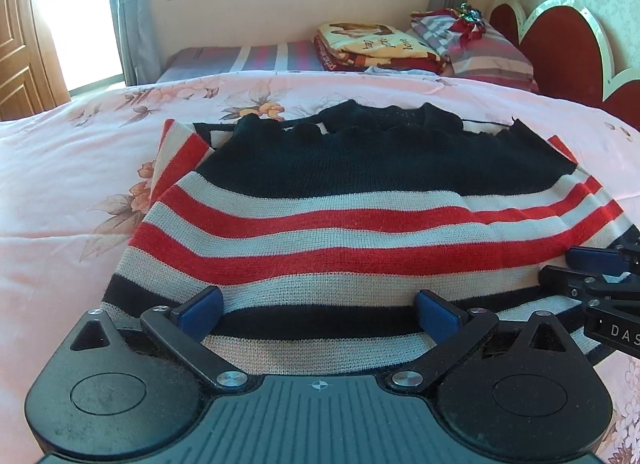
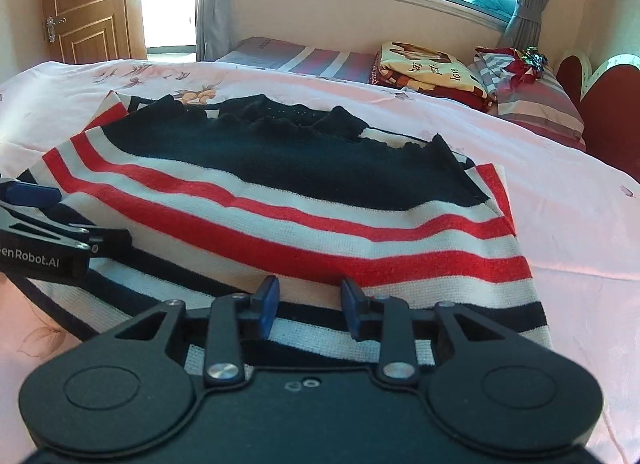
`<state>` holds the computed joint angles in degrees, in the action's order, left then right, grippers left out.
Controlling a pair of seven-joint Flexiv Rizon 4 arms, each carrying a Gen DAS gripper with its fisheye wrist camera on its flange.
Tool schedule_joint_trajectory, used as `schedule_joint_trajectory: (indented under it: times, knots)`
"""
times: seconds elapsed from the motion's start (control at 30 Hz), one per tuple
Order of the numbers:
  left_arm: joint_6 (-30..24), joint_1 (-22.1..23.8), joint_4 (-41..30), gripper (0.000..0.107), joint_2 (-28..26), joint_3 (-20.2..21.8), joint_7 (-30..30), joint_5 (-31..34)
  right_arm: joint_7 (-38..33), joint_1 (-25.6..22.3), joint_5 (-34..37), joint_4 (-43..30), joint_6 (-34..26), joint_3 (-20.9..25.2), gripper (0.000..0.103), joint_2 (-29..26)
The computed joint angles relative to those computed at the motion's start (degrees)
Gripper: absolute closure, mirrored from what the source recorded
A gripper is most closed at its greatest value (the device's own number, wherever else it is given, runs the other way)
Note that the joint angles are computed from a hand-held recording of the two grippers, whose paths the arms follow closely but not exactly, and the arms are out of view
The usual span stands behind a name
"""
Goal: Fold small clothes
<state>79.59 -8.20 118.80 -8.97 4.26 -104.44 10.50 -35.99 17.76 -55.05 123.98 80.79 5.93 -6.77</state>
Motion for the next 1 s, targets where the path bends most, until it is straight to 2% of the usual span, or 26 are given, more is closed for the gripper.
schedule_joint_trajectory:
  times: [0.07, 0.13, 0.2, 0.27, 0.33, 0.47, 0.53, 0.57, 0.7, 0.8, 0.9, 1.0]
  knots:
    - [-0.8, -0.5, -0.4, 0.006, 0.2, 0.4, -0.8, 1.3, 0.7, 0.0, 0.4, 0.3, -0.3, 0.1, 0.069, 0.3]
    - [-2.1, -0.9, -0.8, 0.006, 0.8, 0.8, -1.7, 3.0, 3.4, 0.1, -3.1, 0.6, -0.1, -0.6, 0.068, 0.4]
    - [-3.7, -1.8, -1.3, 0.006, 2.2, 1.8, -5.4, 7.4, 4.5, 0.0, -3.6, 0.9, -0.9, -0.1, 0.068, 0.9]
    - [-3.0, -1.9, -0.3, 0.006, 4.6, 2.1, -9.9, 12.2, 5.3, -0.2, -2.2, 1.4, -1.3, 0.7, 0.068, 2.0]
    - [-1.8, -1.1, 1.9, 0.006, 6.7, 1.1, -11.6, 13.3, 7.1, -0.9, -4.4, 2.7, 0.3, 0.8, 0.067, 3.3]
    - [-3.6, 1.3, 4.3, 0.006, 7.4, -1.0, -11.8, 12.5, 7.5, -1.5, -6.3, 4.0, -0.8, 2.2, 0.065, 4.1]
    - [-1.8, 2.3, 6.1, 0.005, 6.7, -1.5, -9.4, 8.5, 9.1, -1.6, -8.9, 4.1, -1.2, 2.0, 0.064, 3.6]
    - [-1.7, 2.4, 6.0, 0.004, 6.5, -1.6, -9.7, 8.4, 9.9, -1.7, -9.4, 4.0, -1.2, 1.9, 0.063, 3.6]
    - [-2.3, 2.5, 5.8, 0.004, 6.3, -2.0, -9.7, 7.8, 8.8, -1.6, -6.3, 4.0, -1.4, 2.4, 0.062, 3.5]
    - [-2.0, 2.5, 5.7, 0.004, 6.2, -1.9, -9.9, 8.5, 12.6, -2.1, -8.6, 4.6, 0.3, 1.7, 0.061, 3.6]
    - [-2.4, 2.4, 5.3, 0.004, 6.0, -1.8, -10.3, 9.0, 18.6, -2.8, -15.4, 4.8, 0.9, 0.9, 0.060, 3.6]
    - [-2.5, 2.3, 5.1, 0.004, 5.9, -1.8, -10.5, 9.2, 20.6, -3.3, -17.0, 4.6, 0.5, 1.3, 0.060, 3.6]
